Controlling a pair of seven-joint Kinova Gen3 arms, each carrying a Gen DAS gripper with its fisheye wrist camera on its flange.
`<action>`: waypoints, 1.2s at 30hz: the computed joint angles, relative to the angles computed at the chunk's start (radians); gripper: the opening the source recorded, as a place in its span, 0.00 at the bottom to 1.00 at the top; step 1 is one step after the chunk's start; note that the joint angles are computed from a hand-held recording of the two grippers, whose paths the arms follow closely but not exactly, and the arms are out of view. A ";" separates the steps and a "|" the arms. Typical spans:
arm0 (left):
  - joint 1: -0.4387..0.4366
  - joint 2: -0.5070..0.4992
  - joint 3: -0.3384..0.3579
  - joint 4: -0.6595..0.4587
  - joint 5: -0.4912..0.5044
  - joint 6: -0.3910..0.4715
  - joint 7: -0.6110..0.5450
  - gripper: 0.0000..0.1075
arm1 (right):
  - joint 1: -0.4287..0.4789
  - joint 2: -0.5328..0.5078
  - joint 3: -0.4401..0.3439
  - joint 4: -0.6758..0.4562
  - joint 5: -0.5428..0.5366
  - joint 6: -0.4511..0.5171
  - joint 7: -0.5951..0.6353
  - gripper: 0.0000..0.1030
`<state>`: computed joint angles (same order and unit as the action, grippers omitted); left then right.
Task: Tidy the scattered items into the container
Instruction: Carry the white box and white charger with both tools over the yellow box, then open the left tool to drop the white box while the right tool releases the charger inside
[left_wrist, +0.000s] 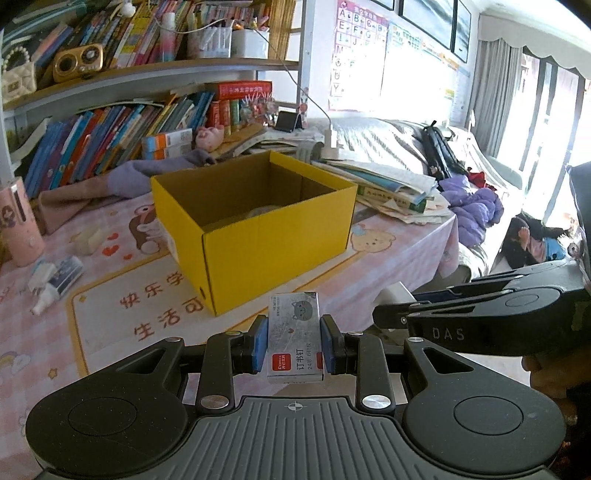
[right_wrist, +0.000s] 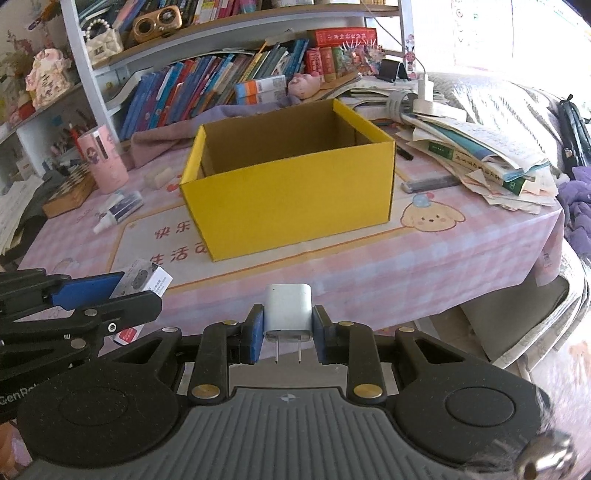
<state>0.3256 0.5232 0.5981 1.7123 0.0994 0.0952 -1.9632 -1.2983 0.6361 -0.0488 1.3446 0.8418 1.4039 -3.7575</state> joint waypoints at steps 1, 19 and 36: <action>0.007 0.004 -0.004 -0.008 -0.002 0.001 0.001 0.26 | 0.002 -0.004 0.000 0.008 0.001 -0.002 -0.001 0.24; 0.196 0.077 -0.182 -0.222 -0.025 -0.019 0.055 0.26 | 0.133 -0.132 -0.017 0.208 0.139 -0.117 0.038 0.24; 0.534 0.264 -0.616 -0.618 -0.142 0.139 0.338 0.26 | 0.434 -0.249 -0.038 0.364 0.299 -0.435 0.235 0.24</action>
<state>0.8600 0.7871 -0.0175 1.0940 -0.0421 0.2340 -1.6252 -0.8642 0.3871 -0.0868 1.7085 1.1412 0.9691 -3.5225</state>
